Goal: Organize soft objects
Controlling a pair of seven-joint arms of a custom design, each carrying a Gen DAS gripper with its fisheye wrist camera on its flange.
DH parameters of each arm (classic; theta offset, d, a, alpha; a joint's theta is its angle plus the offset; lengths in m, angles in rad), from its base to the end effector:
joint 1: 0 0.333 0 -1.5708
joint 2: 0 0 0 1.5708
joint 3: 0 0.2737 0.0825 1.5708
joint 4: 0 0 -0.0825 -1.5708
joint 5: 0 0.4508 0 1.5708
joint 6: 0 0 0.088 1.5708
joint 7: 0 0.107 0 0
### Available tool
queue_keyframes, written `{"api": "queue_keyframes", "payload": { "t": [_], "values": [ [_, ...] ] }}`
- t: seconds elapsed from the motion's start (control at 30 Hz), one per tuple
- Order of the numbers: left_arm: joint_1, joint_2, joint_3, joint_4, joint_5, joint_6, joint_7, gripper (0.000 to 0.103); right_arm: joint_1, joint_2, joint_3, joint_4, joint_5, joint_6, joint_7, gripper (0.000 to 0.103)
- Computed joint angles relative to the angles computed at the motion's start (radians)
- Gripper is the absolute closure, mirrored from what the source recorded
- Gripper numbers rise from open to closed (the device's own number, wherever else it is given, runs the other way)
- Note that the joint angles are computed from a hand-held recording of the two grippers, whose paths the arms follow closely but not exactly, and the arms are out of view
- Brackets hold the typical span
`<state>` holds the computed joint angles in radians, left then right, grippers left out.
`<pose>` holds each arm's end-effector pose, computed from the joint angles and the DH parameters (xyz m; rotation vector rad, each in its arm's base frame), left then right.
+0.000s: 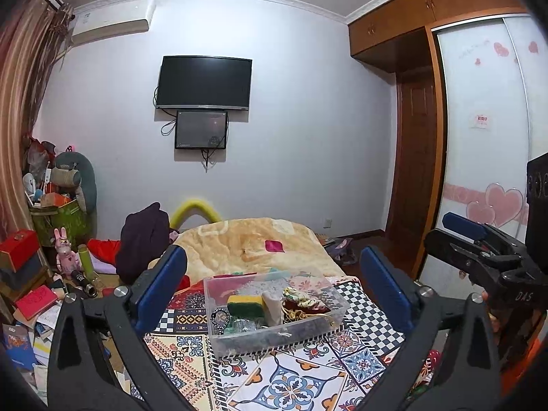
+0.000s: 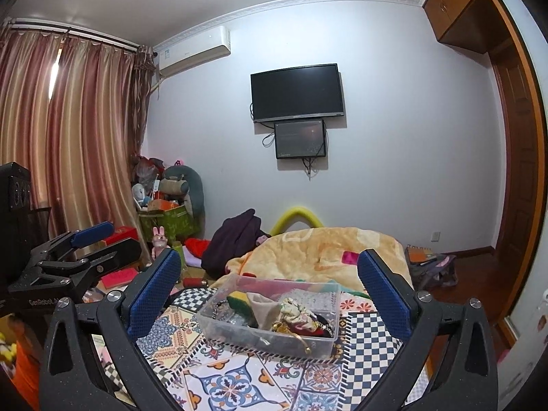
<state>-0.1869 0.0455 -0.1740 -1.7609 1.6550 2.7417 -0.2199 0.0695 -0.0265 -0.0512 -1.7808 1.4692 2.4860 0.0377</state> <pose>0.6236 -0.2754 0.5442 -1.4137 1.2775 -1.1245 0.6697 0.0074 0.5828 -1.6114 0.8344 -0.5824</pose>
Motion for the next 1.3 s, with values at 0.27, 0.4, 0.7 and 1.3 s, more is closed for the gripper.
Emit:
{"api": "queue_keyframes", "payload": {
  "t": [0.27,0.4,0.7,1.3],
  "values": [
    [-0.003,0.001,-0.001,-0.003,-0.002,-0.006,0.003,0.0,-0.002,0.004,0.0,0.001,-0.006,-0.001,0.006,0.0],
    [-0.002,0.001,-0.001,-0.003,-0.008,-0.003,0.009,0.0,-0.002,0.002,0.001,-0.002,-0.009,0.001,0.004,0.0],
    [-0.006,0.006,0.0,0.001,-0.012,-0.008,0.016,0.0,-0.002,0.004,0.002,0.001,-0.021,0.008,0.01,0.0],
    [-0.007,0.008,0.001,0.002,-0.01,-0.007,0.016,0.0,0.001,0.005,0.003,0.004,-0.028,0.02,0.012,0.0]
  ]
}}
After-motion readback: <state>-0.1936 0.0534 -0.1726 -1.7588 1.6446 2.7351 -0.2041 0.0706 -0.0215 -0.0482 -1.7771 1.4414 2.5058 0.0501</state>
